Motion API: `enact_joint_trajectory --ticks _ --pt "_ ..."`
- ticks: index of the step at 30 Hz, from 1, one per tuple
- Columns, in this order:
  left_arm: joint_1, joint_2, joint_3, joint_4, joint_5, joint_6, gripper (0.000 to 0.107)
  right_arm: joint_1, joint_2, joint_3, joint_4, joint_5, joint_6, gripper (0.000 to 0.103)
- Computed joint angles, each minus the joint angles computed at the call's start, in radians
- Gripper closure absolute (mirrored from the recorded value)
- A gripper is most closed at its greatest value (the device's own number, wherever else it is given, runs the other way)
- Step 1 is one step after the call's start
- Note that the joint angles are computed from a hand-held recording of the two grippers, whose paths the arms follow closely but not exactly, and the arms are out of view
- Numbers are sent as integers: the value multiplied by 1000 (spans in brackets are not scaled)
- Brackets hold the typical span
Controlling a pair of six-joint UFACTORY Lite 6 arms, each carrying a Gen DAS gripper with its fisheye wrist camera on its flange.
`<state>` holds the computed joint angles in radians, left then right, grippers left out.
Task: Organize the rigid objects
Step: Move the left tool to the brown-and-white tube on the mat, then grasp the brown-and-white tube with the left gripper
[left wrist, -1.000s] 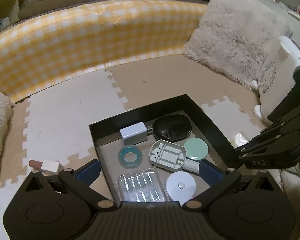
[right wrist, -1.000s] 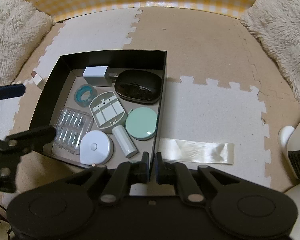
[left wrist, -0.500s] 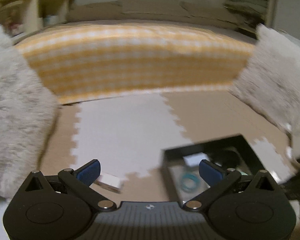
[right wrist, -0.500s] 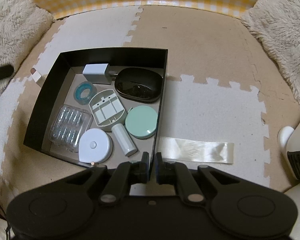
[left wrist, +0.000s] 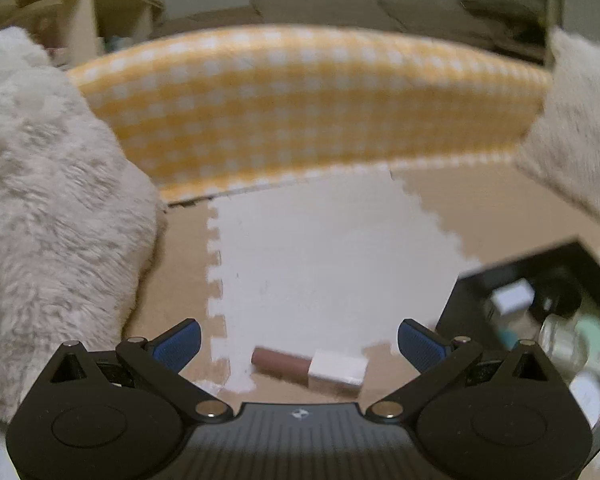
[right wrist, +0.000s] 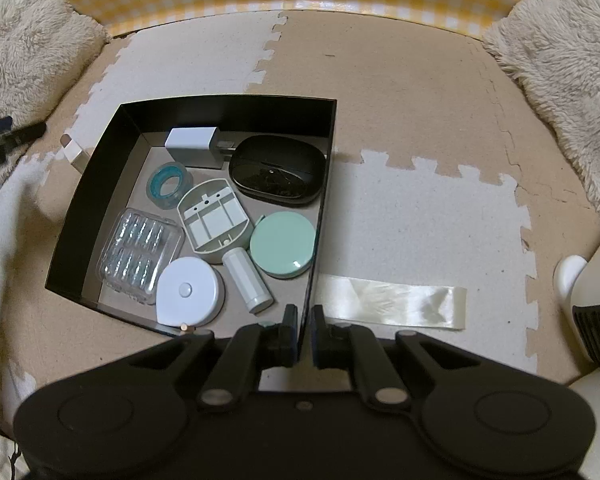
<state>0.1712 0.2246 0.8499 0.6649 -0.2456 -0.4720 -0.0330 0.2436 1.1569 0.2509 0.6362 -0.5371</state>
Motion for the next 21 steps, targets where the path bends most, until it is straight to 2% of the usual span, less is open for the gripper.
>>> enact_joint_trajectory --ticks 4,9,14,17,21 --pt "3 95 30 58 -20 0 4 0 4 3 -1 -1 0 96" --pt "7 180 64 45 -64 34 4 4 6 6 -7 -1 6 96" --pt "57 233 108 273 -140 -185 4 6 9 10 -12 0 10 96" --pt "61 258 136 319 -133 -233 6 11 14 14 -22 -1 20 96" --pt "70 278 157 338 -136 -248 15 13 14 14 -23 -2 21 96"
